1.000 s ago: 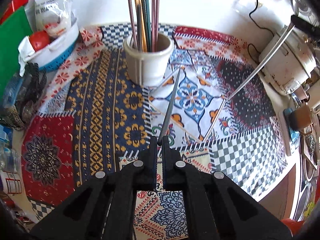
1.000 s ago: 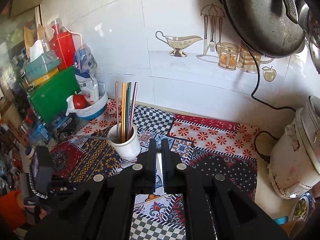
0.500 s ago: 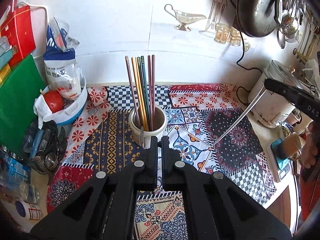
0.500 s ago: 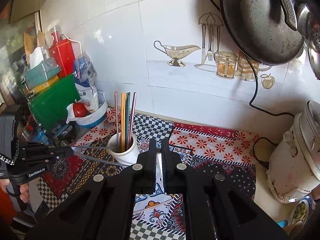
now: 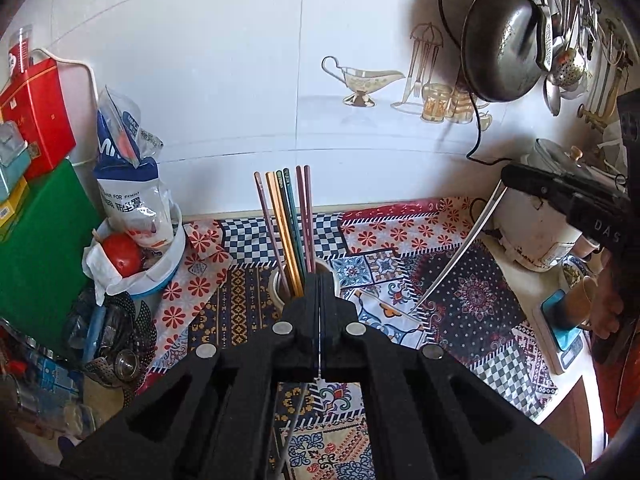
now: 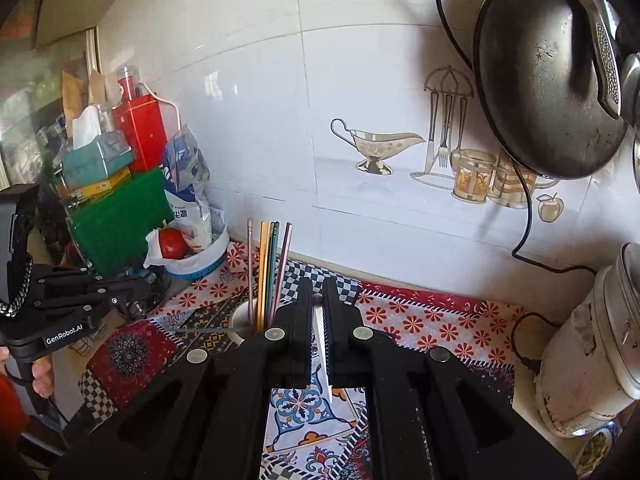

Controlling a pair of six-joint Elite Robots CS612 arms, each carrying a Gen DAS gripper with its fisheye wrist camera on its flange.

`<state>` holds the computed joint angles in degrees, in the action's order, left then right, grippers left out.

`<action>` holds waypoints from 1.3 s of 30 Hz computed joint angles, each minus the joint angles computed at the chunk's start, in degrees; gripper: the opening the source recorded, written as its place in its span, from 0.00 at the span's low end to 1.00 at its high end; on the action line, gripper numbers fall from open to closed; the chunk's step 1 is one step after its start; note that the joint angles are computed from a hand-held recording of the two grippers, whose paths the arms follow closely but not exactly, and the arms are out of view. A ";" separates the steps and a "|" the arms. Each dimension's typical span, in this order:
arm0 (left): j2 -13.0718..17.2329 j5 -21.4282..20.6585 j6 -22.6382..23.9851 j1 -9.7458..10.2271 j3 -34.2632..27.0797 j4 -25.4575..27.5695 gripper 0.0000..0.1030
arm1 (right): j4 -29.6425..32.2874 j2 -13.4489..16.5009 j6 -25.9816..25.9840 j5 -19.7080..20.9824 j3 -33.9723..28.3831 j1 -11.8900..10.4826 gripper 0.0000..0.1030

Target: Organize utensils

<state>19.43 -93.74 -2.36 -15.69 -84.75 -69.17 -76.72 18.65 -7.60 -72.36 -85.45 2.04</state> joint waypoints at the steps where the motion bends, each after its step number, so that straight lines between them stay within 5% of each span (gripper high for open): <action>1: 0.18 0.73 0.26 0.02 0.02 0.81 0.00 | -0.17 -0.06 -0.06 0.18 0.23 0.06 0.04; 7: 1.86 2.41 -1.23 0.80 -0.47 7.92 0.05 | -2.29 -1.25 -0.87 1.56 2.77 0.64 0.04; 17: 6.31 -0.32 -3.49 1.82 -4.00 22.09 0.27 | -10.52 -4.20 -3.32 4.18 9.26 2.51 0.04; 26: 10.68 -0.61 -6.24 1.73 -8.45 33.07 0.27 | -11.01 -5.18 -5.56 4.55 14.56 4.20 0.04; 33: 12.34 1.53 -4.97 1.14 -11.59 32.13 0.27 | -6.02 -5.22 -7.82 1.84 16.60 5.15 0.04; 39: 12.55 1.66 -5.45 0.83 -11.62 31.83 0.06 | -3.31 -5.63 -8.46 0.32 17.68 5.16 0.04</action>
